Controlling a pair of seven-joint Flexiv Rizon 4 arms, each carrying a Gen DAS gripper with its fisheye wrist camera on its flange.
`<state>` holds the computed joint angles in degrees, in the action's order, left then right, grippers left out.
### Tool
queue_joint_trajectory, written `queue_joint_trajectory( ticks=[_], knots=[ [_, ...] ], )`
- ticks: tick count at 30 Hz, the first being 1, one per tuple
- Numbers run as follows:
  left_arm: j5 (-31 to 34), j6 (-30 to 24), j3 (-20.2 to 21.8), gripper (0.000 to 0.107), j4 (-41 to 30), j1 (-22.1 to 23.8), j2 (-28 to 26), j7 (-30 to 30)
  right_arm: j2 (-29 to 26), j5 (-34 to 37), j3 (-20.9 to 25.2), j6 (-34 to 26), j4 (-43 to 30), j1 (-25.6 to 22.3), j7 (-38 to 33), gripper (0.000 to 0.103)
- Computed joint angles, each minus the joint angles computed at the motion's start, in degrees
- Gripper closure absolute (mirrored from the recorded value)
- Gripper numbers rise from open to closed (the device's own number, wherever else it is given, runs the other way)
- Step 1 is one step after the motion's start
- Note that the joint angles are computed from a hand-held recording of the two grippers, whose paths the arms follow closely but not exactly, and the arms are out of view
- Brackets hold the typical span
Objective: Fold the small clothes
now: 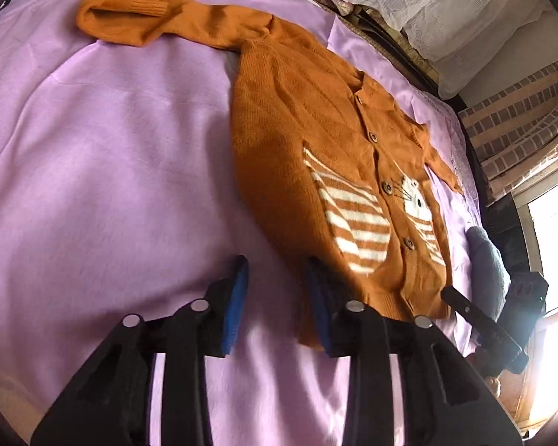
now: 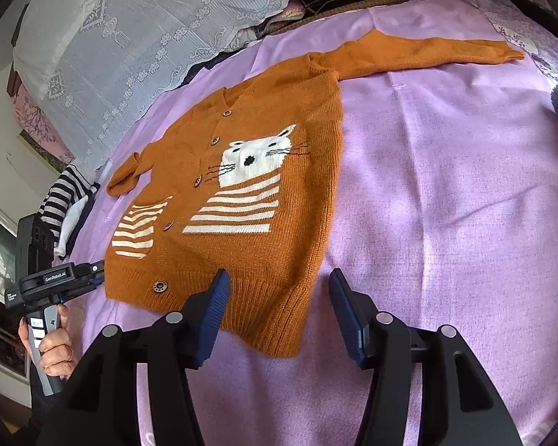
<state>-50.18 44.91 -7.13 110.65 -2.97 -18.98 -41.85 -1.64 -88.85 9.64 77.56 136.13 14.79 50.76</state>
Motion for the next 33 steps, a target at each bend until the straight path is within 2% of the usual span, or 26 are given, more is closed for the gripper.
queue_joint_trajectory(
  ticks=[3,4,5,6,8,10,11,12,13,15,17,19,20,21,22,25,26,28,29,30,31,32,33],
  knots=[
    [0.6,3.9,-0.7,0.074,-0.7,-1.6,-0.5,-0.2,-0.4,2.6,0.3,-1.3,-0.3,0.5,-2.8,0.053],
    [1.3,4.8,-0.7,0.079,-0.4,-1.9,0.0,0.3,-0.6,3.2,0.3,-1.5,-0.4,0.6,-3.8,0.075],
    [1.6,4.2,-0.7,0.101,-0.1,-1.7,0.5,1.0,-0.8,1.9,-0.2,-0.3,-0.6,0.3,-2.9,0.092],
    [2.0,3.1,-0.5,0.107,0.2,-1.5,1.1,0.9,-0.5,-0.4,-0.5,0.0,-0.6,0.0,-0.6,0.092],
    [2.8,3.1,0.3,0.107,1.8,-1.5,3.0,1.3,0.9,2.4,0.7,-2.7,0.0,0.7,-3.4,0.094],
    [4.5,4.2,1.2,0.107,3.6,-1.7,5.0,3.1,1.5,12.1,2.6,-6.5,0.5,2.6,-13.2,0.094],
    [6.6,4.6,1.9,0.107,4.0,-1.8,5.4,3.2,1.0,17.4,3.1,-7.0,0.7,3.4,-18.7,0.094],
    [10.3,5.2,3.0,0.107,3.8,-2.0,5.2,1.6,0.2,19.9,3.2,-6.1,1.0,3.4,-21.7,0.094],
    [13.7,5.6,3.9,0.107,3.4,-2.0,4.6,-0.4,0.3,18.6,2.2,-4.8,1.5,3.5,-21.3,0.094],
    [12.0,2.0,3.4,0.106,2.6,0.4,3.9,1.2,1.4,16.9,1.3,-1.9,2.4,2.8,-18.8,0.089],
    [12.2,-0.3,3.7,0.106,0.5,1.5,3.2,-0.6,3.5,11.2,0.5,-1.0,2.7,1.1,-12.6,0.069],
    [12.4,1.6,3.5,0.096,-2.0,1.7,2.0,-1.7,5.4,12.2,1.1,-4.2,2.7,0.4,-12.4,0.063],
    [12.4,3.2,3.2,0.080,-3.4,1.7,0.9,-2.1,5.6,11.0,0.6,-3.9,2.5,-0.5,-11.2,0.062],
    [12.3,6.3,3.0,0.068,-5.3,1.4,-0.8,-4.4,5.5,8.8,-0.3,-2.5,2.1,-1.8,-9.2,0.061],
    [12.6,8.6,2.9,0.067,-7.5,1.2,-2.8,-7.3,5.1,6.3,-1.3,-0.9,1.7,-3.1,-6.7,0.061],
    [12.3,10.4,2.3,0.067,-16.1,2.1,-9.2,-16.9,3.9,-0.4,-3.6,2.7,0.4,-6.8,1.1,0.061],
    [16.8,13.6,4.6,0.067,-19.2,0.3,-11.4,-21.8,3.8,0.2,-3.6,2.5,0.2,-7.3,0.8,0.061],
    [29.7,20.3,12.6,0.068,-25.5,-5.2,-15.3,-32.3,4.0,3.9,-2.8,0.0,0.4,-7.5,-2.4,0.061],
    [35.3,22.4,16.6,0.068,-28.4,-7.9,-17.1,-35.5,4.1,5.8,-2.5,-0.8,0.5,-7.5,-4.0,0.060],
    [40.4,22.9,18.9,0.068,-31.2,-9.2,-18.7,-37.5,4.2,6.7,-2.5,-0.9,0.5,-7.7,-4.9,0.059],
    [42.6,22.7,19.2,0.068,-32.8,-9.3,-19.5,-37.1,4.1,7.6,-2.5,-1.0,0.5,-7.8,-5.9,0.056],
    [42.2,23.1,17.7,0.067,-32.9,-8.5,-19.5,-34.6,4.2,9.3,-2.3,-1.6,0.5,-7.8,-7.5,0.054],
    [42.3,24.1,14.3,0.066,-32.1,-6.6,-19.0,-31.7,4.1,11.2,-2.1,-2.5,0.5,-7.7,-9.2,0.054]
  ],
)
